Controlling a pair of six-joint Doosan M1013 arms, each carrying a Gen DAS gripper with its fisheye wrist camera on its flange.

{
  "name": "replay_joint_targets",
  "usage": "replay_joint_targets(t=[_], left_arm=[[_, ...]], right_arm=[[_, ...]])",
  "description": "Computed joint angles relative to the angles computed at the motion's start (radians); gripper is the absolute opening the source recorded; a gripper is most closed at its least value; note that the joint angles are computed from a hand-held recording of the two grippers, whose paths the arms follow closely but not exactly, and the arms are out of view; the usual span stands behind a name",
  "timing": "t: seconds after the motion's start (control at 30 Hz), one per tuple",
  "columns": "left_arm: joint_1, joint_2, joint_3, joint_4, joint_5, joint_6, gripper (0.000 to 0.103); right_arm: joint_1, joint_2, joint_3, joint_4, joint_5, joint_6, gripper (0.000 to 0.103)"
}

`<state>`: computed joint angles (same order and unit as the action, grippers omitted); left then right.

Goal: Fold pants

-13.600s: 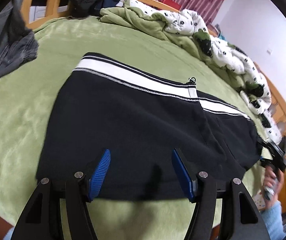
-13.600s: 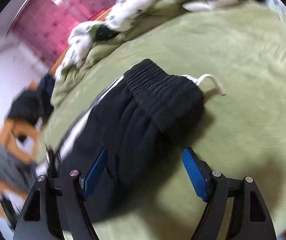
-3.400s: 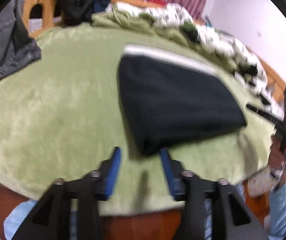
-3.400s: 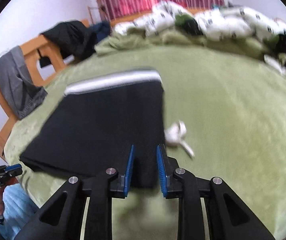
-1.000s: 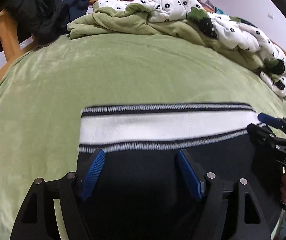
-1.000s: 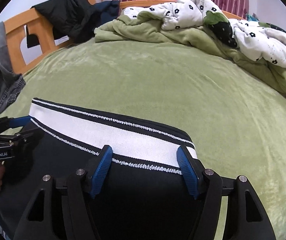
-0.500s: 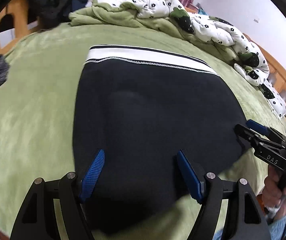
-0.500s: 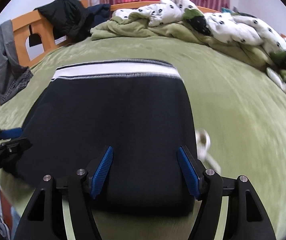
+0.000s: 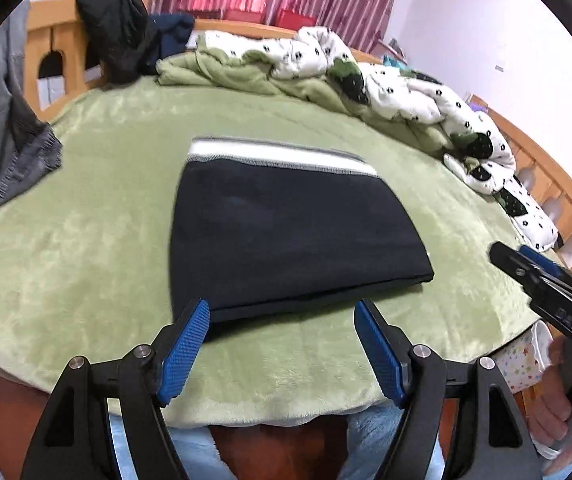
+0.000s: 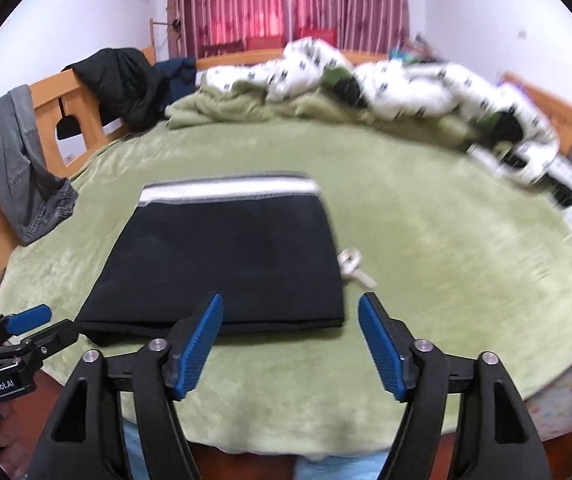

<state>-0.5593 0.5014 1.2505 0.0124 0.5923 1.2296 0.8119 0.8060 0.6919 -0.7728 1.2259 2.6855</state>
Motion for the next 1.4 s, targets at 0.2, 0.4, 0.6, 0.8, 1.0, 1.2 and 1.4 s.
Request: replay_joint_targets(t=[0.2, 0.4, 0.6, 0.8, 1.0, 1.2, 1.4], left_arm=[[-0.014, -0.044, 0.039, 0.151, -0.014, -0.160, 0.083], [-0.029, -0.067, 0.059, 0.197, 0.001, -0.189, 0.085], [-0.049, -0.081, 0.067, 0.292, 0.004, -0.266, 0.085], [-0.059, -0.085, 0.067, 0.338, 0.009, -0.301, 0.086], [-0.069, -0.088, 0.070, 0.385, 0.014, -0.331, 0.086], [-0.074, -0.083, 0.068, 0.404, 0.029, -0.346, 0.086], [-0.075, -0.081, 0.065, 0.402, 0.032, -0.344, 0.086]], right_arm=[[0.044, -0.031, 0.028, -0.127, 0.058, 0.080, 0.101], [0.060, -0.045, 0.038, -0.117, 0.101, 0.093, 0.103], [0.064, -0.066, 0.065, -0.127, 0.108, 0.120, 0.103], [0.067, -0.076, 0.080, -0.137, 0.114, 0.150, 0.103], [0.062, -0.081, 0.090, -0.129, 0.108, 0.160, 0.103], [0.061, -0.070, 0.075, -0.125, 0.131, 0.148, 0.103], [0.059, -0.074, 0.083, -0.116, 0.124, 0.158, 0.103]])
